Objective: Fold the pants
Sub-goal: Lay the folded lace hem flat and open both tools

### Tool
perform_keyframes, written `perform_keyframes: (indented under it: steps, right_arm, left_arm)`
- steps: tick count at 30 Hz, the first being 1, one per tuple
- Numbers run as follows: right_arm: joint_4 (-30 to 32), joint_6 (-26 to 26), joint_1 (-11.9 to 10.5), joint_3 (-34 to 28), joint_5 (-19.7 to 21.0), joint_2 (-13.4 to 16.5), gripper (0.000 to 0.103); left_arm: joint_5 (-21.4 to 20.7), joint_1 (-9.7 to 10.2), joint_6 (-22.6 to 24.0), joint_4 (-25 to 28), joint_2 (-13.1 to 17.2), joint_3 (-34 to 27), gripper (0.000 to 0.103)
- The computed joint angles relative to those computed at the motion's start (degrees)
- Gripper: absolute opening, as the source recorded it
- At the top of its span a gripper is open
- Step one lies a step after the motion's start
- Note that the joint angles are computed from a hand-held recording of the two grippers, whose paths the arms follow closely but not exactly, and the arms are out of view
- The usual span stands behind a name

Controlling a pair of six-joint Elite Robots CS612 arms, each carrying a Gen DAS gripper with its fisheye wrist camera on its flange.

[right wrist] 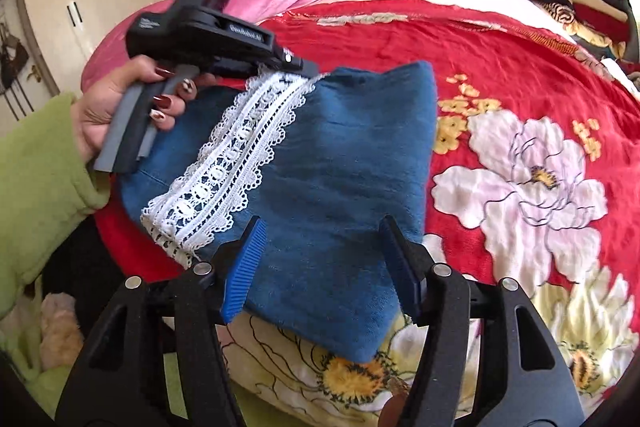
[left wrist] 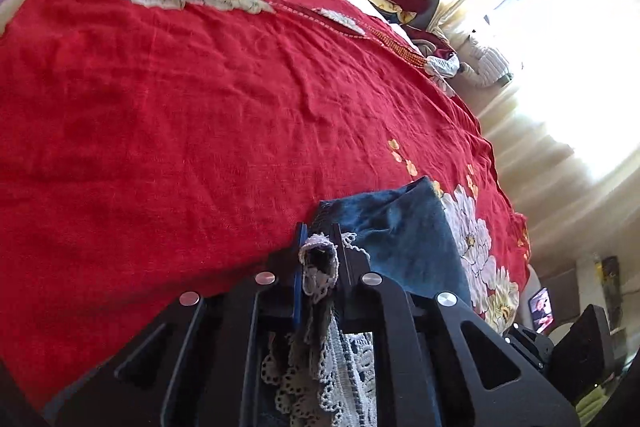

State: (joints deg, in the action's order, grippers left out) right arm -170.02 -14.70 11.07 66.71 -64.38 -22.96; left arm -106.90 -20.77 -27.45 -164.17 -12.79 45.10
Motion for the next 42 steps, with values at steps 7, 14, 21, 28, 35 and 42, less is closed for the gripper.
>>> perform_keyframes:
  steps: [7,14,21,28,35,42]
  right_arm:
    - [0.5,-1.2,0.0,0.4,0.9,0.0,0.058]
    - [1.1,-2.2,0.2,0.3,1.2,0.1,0.06]
    - [-1.4,-1.2,-0.2,1.4,1.4,-0.7,0.064]
    - [-4.2,-0.3,-0.5,2.3,0.7,-1.3,0.07]
    - [-6.5,1.0,-1.0,2.7,-0.5,-1.7,0.076]
    - [-5.9,0.3,-1.1,2.5,-1.3,-1.7,0.079]
  left_arm:
    - [0.9,-0.08,0.6,-7.6,-4.3,7.3,0.009]
    - [5.6,-0.31,0.7,0.4,-2.8,4.6,0.012]
    - [8.0,-0.32,-0.3,-3.7,-3.9,7.1,0.037]
    - [15.1,-1.36,0.1,-8.6,-8.8,14.2,0.058]
    - [17.1,-2.72,-0.1,-14.6,-13.3,22.5,0.074]
    - [16.6,-4.36,-4.0,-16.5,-15.1,29.8,0.082]
